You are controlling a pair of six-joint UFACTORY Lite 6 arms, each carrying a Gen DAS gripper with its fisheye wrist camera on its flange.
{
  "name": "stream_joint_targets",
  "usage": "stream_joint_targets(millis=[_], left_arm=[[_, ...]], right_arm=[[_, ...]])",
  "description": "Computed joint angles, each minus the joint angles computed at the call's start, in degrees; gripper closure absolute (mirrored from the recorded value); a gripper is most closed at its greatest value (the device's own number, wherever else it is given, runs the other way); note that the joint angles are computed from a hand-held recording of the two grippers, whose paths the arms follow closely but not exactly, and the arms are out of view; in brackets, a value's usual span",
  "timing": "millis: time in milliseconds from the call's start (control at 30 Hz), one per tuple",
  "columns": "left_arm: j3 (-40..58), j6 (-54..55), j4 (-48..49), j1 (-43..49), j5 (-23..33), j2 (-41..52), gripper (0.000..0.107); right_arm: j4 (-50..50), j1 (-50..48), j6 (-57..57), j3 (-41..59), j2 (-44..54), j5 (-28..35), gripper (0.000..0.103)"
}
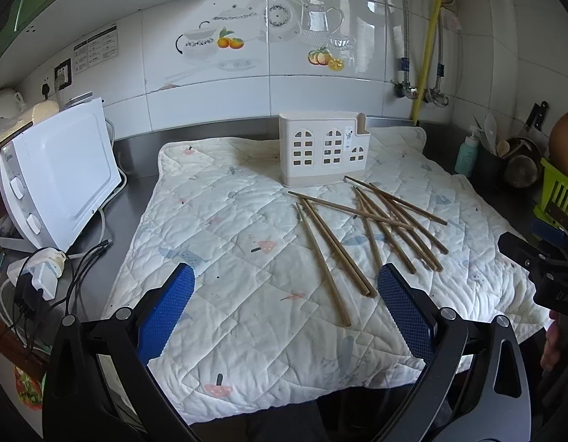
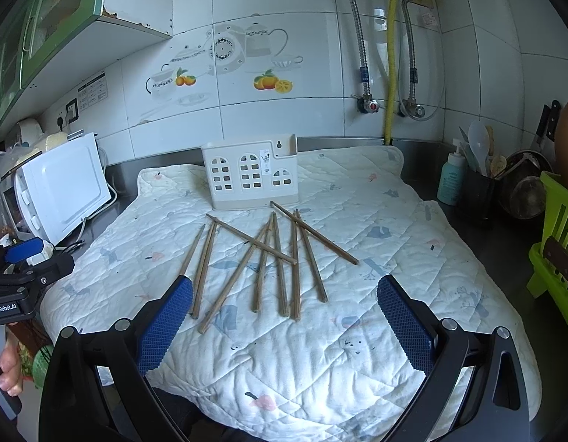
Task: Organize utensils
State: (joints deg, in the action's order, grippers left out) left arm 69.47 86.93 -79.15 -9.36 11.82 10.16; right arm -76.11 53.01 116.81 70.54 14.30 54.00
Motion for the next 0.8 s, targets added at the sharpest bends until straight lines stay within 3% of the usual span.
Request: stream_joint_targets(millis=[800], left_arm=[[-1.78,1.65,-1.34,-0.52,-0.59,-2.1,0.009]], right_arm=[[-0.67,0.94,0.25,-0.23,-0.36,0.54,0.006]])
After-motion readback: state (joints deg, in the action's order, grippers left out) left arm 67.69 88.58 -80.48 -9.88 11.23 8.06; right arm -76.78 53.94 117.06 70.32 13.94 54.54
